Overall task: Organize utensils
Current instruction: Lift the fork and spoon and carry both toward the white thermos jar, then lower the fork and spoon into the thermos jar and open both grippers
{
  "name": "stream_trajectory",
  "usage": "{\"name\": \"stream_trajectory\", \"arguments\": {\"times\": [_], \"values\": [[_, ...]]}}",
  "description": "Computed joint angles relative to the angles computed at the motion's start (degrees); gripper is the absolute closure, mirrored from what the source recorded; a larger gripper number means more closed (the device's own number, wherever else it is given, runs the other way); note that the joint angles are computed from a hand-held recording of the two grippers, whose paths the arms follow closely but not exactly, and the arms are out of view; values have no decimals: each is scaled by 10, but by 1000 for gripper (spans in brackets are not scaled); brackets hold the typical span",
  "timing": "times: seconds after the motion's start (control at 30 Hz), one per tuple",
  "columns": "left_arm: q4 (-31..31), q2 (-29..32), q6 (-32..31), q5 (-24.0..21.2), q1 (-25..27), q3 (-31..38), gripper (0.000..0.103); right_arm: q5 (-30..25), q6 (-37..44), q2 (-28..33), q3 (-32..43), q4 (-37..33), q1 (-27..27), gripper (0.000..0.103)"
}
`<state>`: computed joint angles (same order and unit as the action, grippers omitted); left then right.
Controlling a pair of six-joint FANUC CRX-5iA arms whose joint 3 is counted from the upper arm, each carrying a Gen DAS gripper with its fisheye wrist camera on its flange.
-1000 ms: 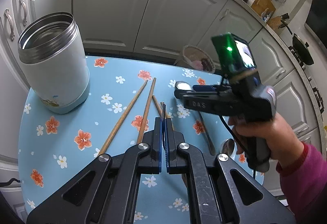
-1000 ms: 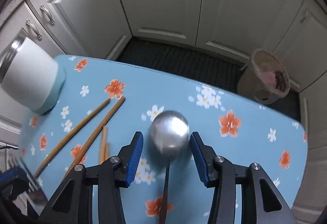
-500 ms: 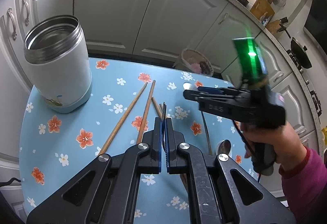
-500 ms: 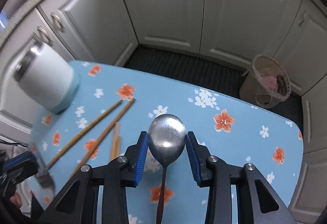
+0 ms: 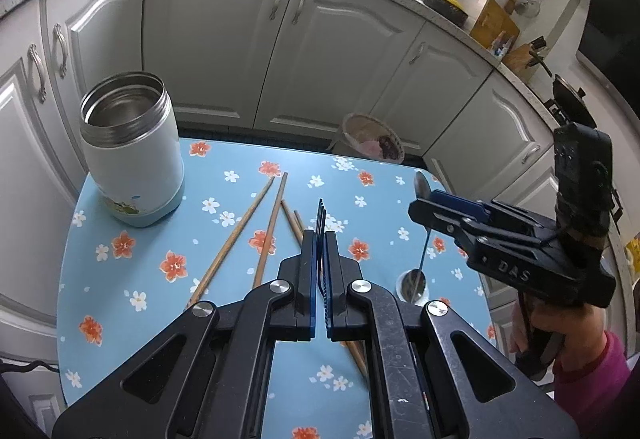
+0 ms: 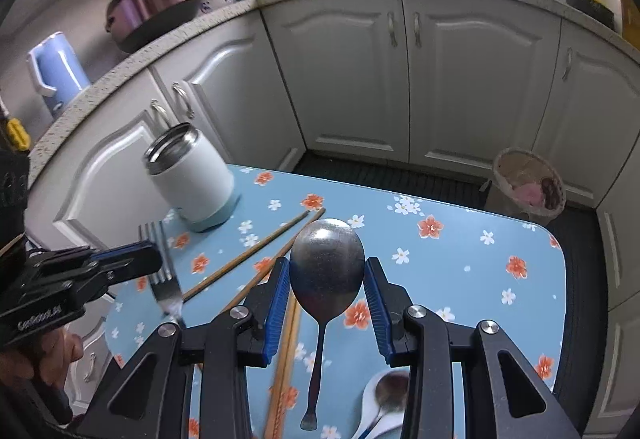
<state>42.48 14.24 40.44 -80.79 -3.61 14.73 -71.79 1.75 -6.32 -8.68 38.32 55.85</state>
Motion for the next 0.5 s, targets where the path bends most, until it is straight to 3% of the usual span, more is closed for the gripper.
{"name": "stream_trajectory", "arguments": {"times": [0.27,0.5], "values": [[5,-23,-7,3,15,3,102,-23,-5,-5,15,36,21,67],[17,7,11,31,34,99,102,-4,40,32,81,68,-2,67]]}}
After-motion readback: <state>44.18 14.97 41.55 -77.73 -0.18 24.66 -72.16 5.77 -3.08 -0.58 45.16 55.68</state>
